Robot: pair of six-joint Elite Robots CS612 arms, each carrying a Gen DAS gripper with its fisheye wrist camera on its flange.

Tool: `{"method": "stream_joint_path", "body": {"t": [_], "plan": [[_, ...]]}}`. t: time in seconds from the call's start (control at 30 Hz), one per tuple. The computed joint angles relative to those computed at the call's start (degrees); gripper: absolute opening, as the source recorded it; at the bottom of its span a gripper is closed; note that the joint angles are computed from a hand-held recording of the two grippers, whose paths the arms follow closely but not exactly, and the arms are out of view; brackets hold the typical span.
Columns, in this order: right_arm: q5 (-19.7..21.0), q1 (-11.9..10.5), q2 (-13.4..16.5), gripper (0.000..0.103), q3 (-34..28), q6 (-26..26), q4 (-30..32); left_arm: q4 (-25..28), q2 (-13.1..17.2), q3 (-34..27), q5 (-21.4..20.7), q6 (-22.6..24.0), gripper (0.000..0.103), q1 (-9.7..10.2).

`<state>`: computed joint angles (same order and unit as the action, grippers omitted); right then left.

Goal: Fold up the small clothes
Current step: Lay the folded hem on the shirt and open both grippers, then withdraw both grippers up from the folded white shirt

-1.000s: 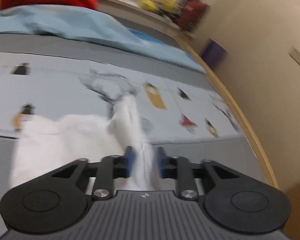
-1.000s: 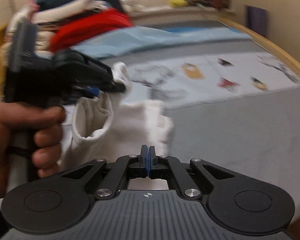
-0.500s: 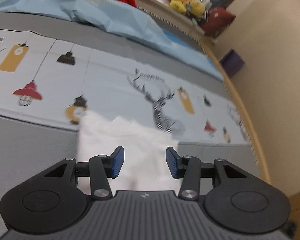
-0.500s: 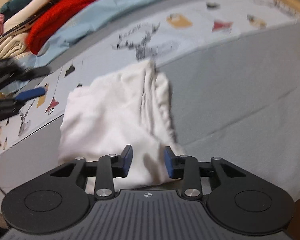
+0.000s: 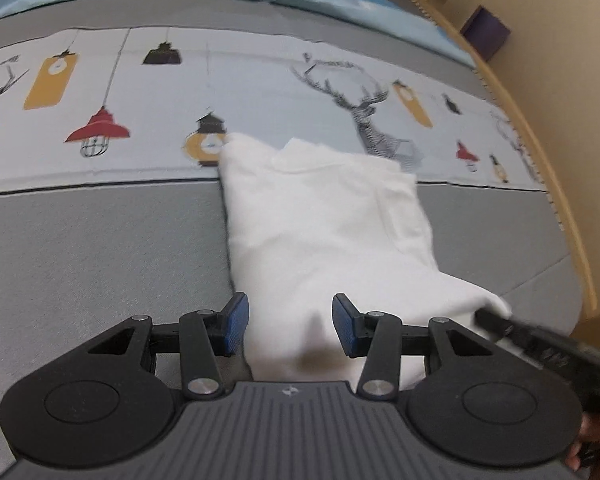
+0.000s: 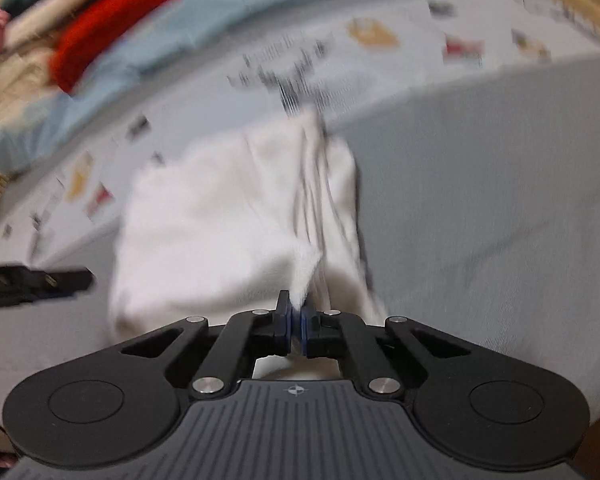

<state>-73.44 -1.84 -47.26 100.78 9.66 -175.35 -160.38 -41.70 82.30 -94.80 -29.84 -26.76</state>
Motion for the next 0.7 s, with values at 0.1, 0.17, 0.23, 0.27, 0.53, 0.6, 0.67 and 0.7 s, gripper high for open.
{"method": "stream_joint_path", "body": {"t": [0.1, 0.17, 0.23, 0.27, 0.53, 0.6, 0.67, 0.7], "plan": [[-0.82, -0.32, -1.02, 0.003, 1.4, -5.94, -6.3, 1.16, 0.22, -0.78, -0.86, 1.98, 0.05, -0.28], [-3.87, 0.03, -1.37, 0.003, 1.9, -10.08, -6.51, 3.26, 0.54, -1.55, -1.24, 3.52, 0.05, -0.58], [-6.96, 0.63, -1.17, 0.005, 1.01, -12.31, -1.63, 5.05, 0.95, -2.22, -1.38, 4.7, 0.05, -0.89], [-8.12, 0.98, -0.91, 0.006, 0.16, -14.11, 2.26, 6.17, 1.24, -2.68, -1.35, 5.14, 0.05, -1.07], [-12.88, 1.85, -0.2, 0.022, 0.68, -20.47, -1.69, 18.24, 3.31, -6.12, 1.58, 8.06, 0.058, -2.03], [-13.21, 1.79, 0.09, 0.022, 0.85, -19.76, -4.69, 17.2, 2.96, -5.91, 2.12, 8.17, 0.058, -2.11], [-13.8, 1.65, 0.25, 0.022, 1.14, -18.63, -7.76, 15.41, 2.54, -5.49, 3.04, 8.27, 0.058, -2.21], [-14.13, 1.63, 0.36, 0.022, 1.19, -17.72, -9.19, 14.77, 2.44, -5.4, 2.87, 8.04, 0.058, -2.16]]}}
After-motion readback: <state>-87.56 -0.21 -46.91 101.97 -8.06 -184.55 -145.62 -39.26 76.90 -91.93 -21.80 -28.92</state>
